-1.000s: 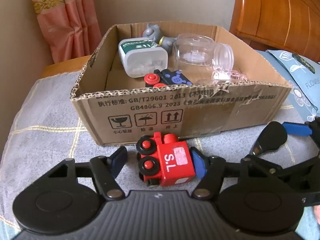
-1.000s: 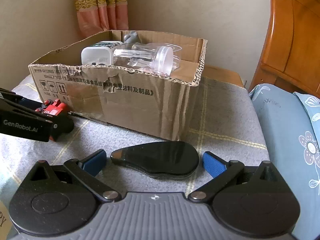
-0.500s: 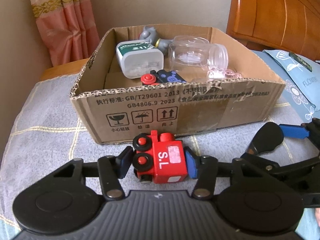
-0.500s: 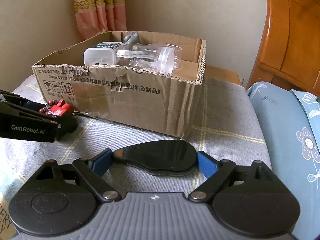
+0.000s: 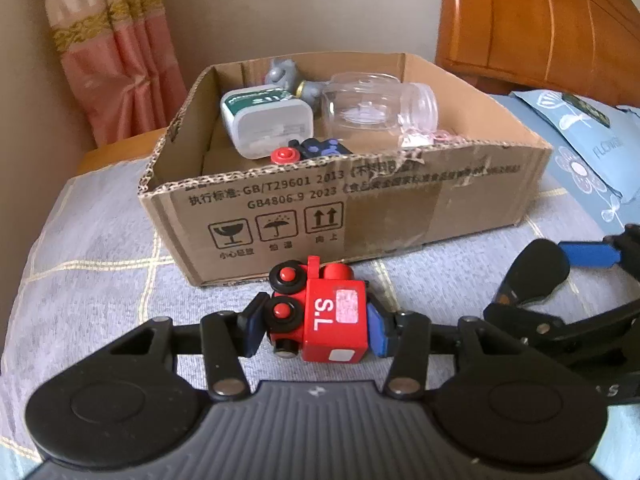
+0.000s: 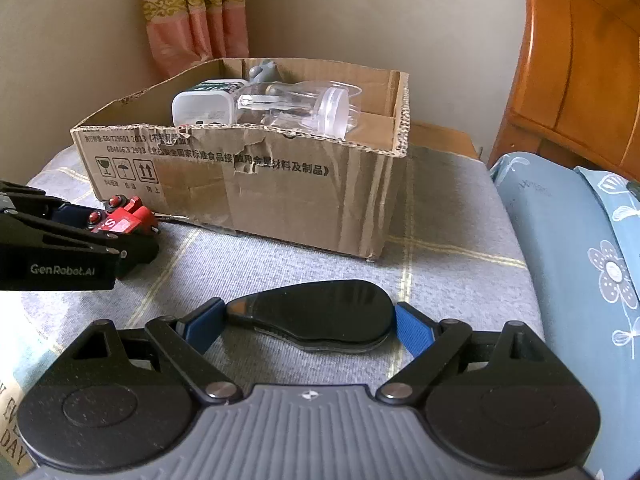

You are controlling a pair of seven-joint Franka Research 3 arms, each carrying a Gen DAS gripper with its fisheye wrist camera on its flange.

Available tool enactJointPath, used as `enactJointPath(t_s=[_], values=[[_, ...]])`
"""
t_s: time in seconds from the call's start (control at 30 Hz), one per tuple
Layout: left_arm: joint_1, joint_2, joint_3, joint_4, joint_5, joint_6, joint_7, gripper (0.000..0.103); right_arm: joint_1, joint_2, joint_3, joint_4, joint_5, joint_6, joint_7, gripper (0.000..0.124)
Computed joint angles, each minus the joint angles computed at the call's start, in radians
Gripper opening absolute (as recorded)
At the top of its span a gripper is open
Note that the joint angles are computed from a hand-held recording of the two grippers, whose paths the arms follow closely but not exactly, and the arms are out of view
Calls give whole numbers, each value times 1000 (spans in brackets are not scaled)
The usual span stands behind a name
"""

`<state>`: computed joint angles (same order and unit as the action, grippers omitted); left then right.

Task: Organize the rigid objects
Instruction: 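Grasp the red S.L train with the left tool while the right tool grasps the black paddle, then lower the train and black paddle into the box and open both tools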

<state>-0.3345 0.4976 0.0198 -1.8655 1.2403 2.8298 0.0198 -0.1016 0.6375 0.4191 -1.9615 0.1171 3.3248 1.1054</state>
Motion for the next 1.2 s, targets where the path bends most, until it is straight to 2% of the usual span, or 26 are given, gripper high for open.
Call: enactJointPath(t_s=[0.1,0.47,0.53,0.77,0.97,1.07,1.2], values=[[4,-5,-3,-9,2,19,23,48,-36,-12,36,-22,-4,6,7,93],[18,-55,-19,-72,-16,70,114,48,-77,-67,71,-89,-56,20,60,93],[34,-70,-31,-91,-45,88,162,48,-107,-72,100,-92,-73,-4,56,93],[84,-134,-68,-161,-185,127,378,48,-302,-68,300,-83,-72,-143,-63,93],[113,-190,-99,-211,-336,132,576,48,-364,-88,368,-59,-17,-235,-171,93],[143,-210,-135,-221,-451,129,706,48,-370,-95,379,-35,14,-270,-215,93],[145,-226,-143,-209,-533,122,814,48,-364,-91,387,13,65,-300,-259,93]])
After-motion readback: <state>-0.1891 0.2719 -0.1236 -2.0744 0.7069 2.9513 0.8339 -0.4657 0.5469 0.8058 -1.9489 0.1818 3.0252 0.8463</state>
